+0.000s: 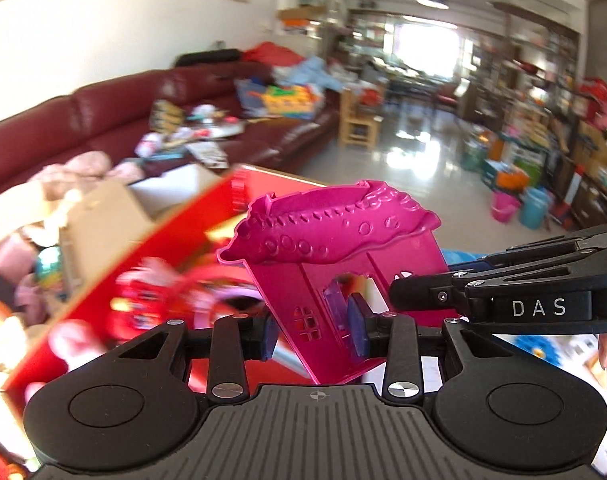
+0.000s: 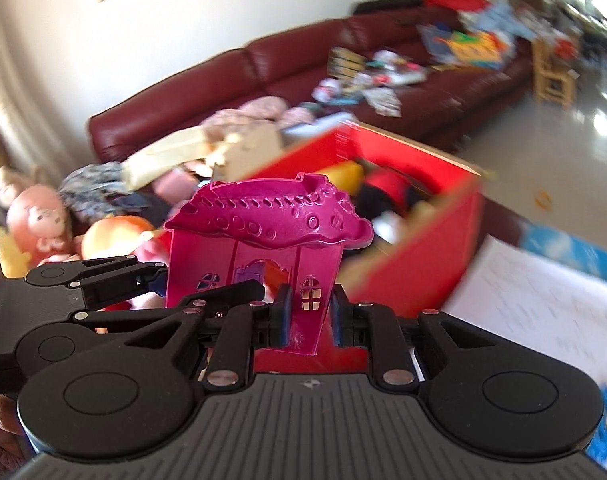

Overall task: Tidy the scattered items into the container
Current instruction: 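Carry the pink toy house with both tools over the red box, then open both tools to drop the pink house into the box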

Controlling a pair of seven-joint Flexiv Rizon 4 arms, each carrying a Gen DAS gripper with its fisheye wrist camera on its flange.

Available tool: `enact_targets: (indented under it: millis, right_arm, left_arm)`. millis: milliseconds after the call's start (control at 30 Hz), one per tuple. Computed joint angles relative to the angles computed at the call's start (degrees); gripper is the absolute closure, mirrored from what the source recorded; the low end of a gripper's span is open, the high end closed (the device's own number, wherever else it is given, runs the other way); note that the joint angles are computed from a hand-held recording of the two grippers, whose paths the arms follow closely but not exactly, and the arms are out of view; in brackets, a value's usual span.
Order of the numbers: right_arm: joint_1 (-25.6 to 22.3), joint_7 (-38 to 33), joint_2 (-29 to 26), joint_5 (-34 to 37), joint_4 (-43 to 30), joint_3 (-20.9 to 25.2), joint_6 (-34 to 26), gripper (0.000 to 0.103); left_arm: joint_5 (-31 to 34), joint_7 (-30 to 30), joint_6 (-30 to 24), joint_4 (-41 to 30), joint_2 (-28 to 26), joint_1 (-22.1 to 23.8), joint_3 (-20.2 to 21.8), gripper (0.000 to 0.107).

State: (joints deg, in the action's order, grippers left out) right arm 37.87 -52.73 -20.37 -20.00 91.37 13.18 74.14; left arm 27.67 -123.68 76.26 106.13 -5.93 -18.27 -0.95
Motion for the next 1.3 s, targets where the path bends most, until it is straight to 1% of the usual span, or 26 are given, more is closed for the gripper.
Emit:
enact_targets:
  millis: [100, 200, 267, 400, 500, 567, 600, 633, 667, 700, 733, 833, 900, 1000, 1133, 1300]
  right_arm:
    - [0.11, -5.28, -5.07, 2.47, -8.64, 2.91, -3.75, 0.08]
    - [1.62, -8.88, -9.07, 4.4, -15.85, 3.76, -7.52, 0.08]
    - [2.66, -10.48, -11.19, 5.73, -19.71, 3.74, -9.91, 0.08]
    - [4.71, -12.01, -13.64, 7.17, -23.98, 2.62, -13.22, 0.081]
    - [5.65, -13.16, -15.37, 8.43, -26.71, 2.33, -15.12, 0.081]
    - [6.06, -14.17, -16.19, 8.91, -27.93, 2.07, -16.34, 0.081]
    - [6.13, -15.09, -16.75, 9.18, -28.7, 2.14, -17.2, 0.079]
    - [6.37, -15.36, -17.19, 9.21, -29.06, 1.69, -17.38, 0.07]
    - [6.98, -14.11, -17.19, 8.79, -28.64, 0.41, -17.08, 0.046]
    - [7.35, -12.82, -17.04, 8.48, -28.03, -0.52, -16.73, 0.034]
    - [7.11, -12.5, -16.73, 8.63, -27.09, -0.61, -15.99, 0.024]
    - [6.16, -11.81, -16.15, 9.26, -25.58, -0.3, -15.38, 0.025]
    - [5.7, -11.27, -15.88, 9.56, -25.14, -0.12, -15.46, 0.024]
    - [5.08, -11.24, -15.63, 10.13, -24.92, 0.42, -15.85, 0.022]
    - [4.31, -12.59, -15.59, 11.1, -25.57, 1.5, -17.17, 0.019]
    - [3.88, -14.32, -15.62, 13.16, -26.93, 2.57, -18.73, 0.018]
  left_arm:
    - [-0.34, -0.16, -1.12, 1.01, 2.09, 1.66, 1.04, 0.065]
    - [-2.58, 1.77, -1.86, 1.96, 3.15, 4.07, 1.05, 0.064]
    - [-2.94, 2.18, -2.97, 1.77, 3.34, 5.26, 0.91, 0.063]
    - [-2.96, 2.15, -4.92, 2.03, 3.87, 6.93, 0.78, 0.063]
    - [-5.38, 3.52, -4.2, 3.43, 3.9, 8.11, 0.78, 0.062]
    - [-7.13, 5.63, -4.32, 3.93, 3.36, 8.74, 0.72, 0.056]
    - [-5.66, 4.63, -6.42, 3.02, 2.94, 8.69, 0.74, 0.051]
    - [-2.9, 2.13, -9.77, 1.47, 2.57, 8.36, 0.83, 0.041]
    - [-0.46, -0.18, -11.85, 0.06, 1.78, 8.15, 0.89, 0.032]
    - [0.88, -1.79, -12.43, -0.29, 1.6, 7.91, 1.08, 0.015]
    - [1.89, -3.18, -12.11, -0.28, 1.57, 7.77, 1.3, 0.008]
    - [3.2, -3.74, -12.42, -0.67, 1.4, 7.55, 1.34, 0.008]
    - [2.96, -2.94, -12.32, -1.0, 1.02, 7.62, 1.27, 0.008]
    - [4.34, -2.63, -12.57, -1.8, 0.74, 7.23, 1.36, 0.008]
    - [6.44, -3.27, -14.31, -2.43, 1.53, 6.58, 1.35, 0.007]
    - [8.6, -3.47, -14.52, -2.01, 3.31, 6.95, 1.1, 0.006]
